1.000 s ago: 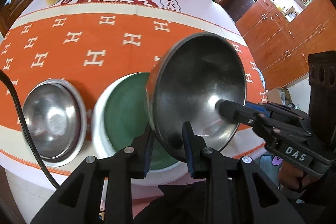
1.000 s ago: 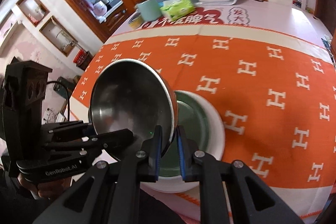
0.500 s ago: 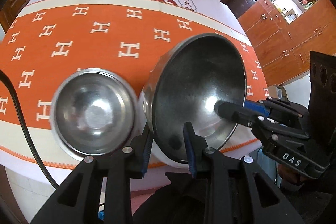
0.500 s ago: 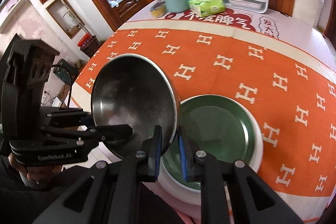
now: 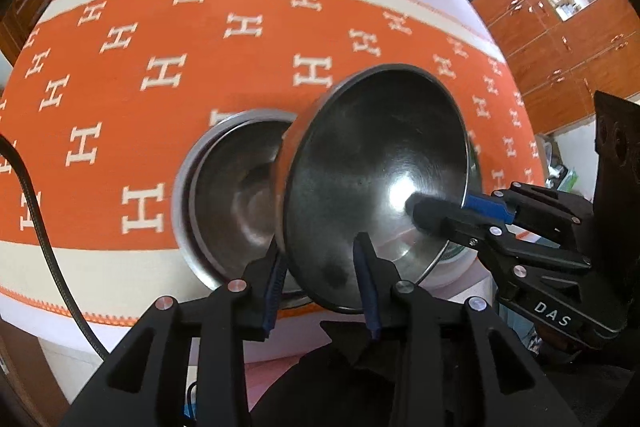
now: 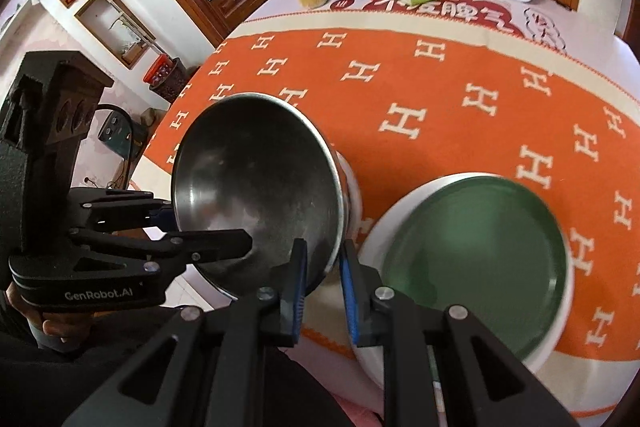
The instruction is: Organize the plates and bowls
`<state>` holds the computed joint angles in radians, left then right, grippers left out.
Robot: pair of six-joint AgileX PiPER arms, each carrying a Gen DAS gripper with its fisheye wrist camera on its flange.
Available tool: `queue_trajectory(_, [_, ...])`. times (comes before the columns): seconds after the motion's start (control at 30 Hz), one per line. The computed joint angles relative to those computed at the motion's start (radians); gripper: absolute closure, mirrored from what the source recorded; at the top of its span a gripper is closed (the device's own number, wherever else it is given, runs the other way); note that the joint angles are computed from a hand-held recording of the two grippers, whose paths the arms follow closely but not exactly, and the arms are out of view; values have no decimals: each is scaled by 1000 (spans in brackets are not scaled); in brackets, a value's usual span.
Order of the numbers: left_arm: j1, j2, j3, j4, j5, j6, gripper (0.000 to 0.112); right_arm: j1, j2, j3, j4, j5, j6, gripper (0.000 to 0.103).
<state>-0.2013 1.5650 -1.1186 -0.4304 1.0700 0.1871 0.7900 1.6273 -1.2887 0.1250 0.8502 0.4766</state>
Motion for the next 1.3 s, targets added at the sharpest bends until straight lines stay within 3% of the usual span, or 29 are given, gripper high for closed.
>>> queue_trajectory(0.27, [63,69,-2,40,57,103,81,50,66,-15,-7,-46,132,85])
queue_trajectory(0.7, [95,65,-4,28,50,201,74,65,52,25,-60,-63,319,82])
queue_trajectory(0.83, [107,50,2,20,34,200,73,61,42,39,-60,-70,336,81])
queue_trajectory(1.0, [127,28,20,1,9,204,72,49,26,71,-24,-103,326,66])
queue_trajectory(1.3, [181,45,29,-27,-10,211,61,16,31,121,86,-148,288,65])
